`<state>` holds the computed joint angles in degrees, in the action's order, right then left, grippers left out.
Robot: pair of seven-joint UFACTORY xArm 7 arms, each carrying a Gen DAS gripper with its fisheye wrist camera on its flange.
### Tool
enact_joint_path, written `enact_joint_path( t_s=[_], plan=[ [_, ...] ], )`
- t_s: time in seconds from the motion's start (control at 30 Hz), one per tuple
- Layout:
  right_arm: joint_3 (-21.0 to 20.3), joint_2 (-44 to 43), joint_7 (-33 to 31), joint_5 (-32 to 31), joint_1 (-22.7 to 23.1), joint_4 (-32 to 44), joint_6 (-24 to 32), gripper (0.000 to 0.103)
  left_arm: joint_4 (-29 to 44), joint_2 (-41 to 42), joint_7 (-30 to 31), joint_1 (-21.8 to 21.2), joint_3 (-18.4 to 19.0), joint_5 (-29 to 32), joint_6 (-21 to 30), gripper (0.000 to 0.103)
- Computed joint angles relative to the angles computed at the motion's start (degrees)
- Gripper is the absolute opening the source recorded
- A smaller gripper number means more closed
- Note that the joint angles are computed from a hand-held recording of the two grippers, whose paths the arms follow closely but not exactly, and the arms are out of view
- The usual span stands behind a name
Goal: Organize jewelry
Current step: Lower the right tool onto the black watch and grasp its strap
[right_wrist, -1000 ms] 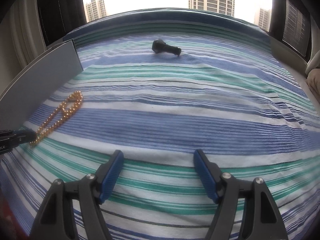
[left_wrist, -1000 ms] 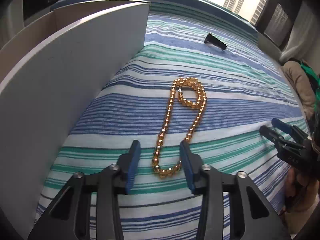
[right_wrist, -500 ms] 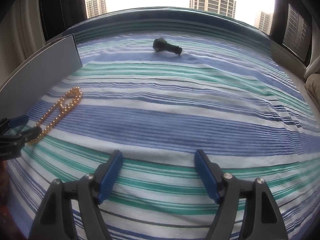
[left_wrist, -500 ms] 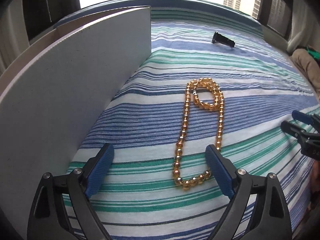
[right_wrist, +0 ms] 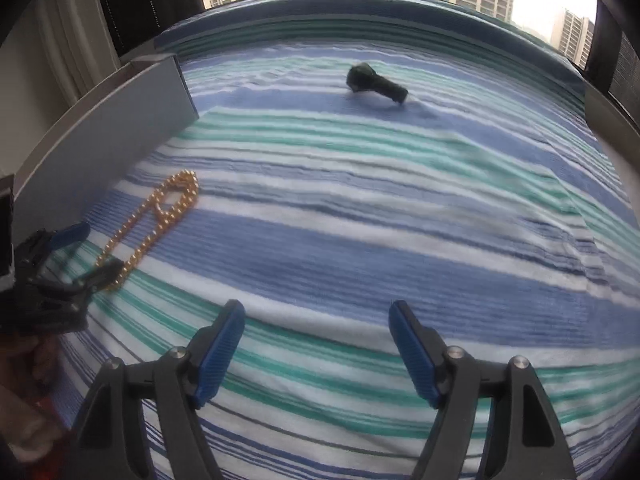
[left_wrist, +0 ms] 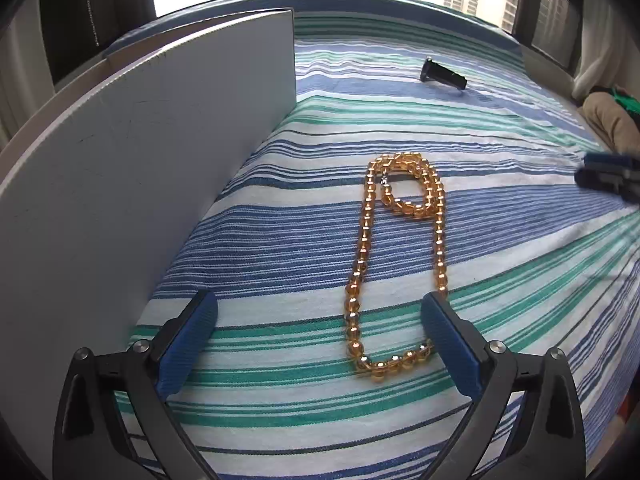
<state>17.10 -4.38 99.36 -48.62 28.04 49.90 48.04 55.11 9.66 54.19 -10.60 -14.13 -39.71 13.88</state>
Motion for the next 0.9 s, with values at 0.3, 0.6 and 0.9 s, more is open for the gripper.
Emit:
enact_joint_path(
  t_s=[0.3,0.6,0.9],
  plan=[
    [-9.7,13.1,-31.3,-4.5,-9.2,16.8,0.6,0.076,0.0,0.0,0.1,0.1,-0.1,-0.1,-0.1,0.101],
    [-15.7,24.3,-39.6,2.8,-7.2,27.7,4.5,0.035,0.1,0.2,-0.3,-0.1,-0.1,0.2,0.0,0.102],
    [-13.9,11.9,-29.9,2.1,-5.9,14.8,-2.7,0.012,0.1,0.2,0.1,0.1,-0.1,0.0,0.1,0.102]
  ],
)
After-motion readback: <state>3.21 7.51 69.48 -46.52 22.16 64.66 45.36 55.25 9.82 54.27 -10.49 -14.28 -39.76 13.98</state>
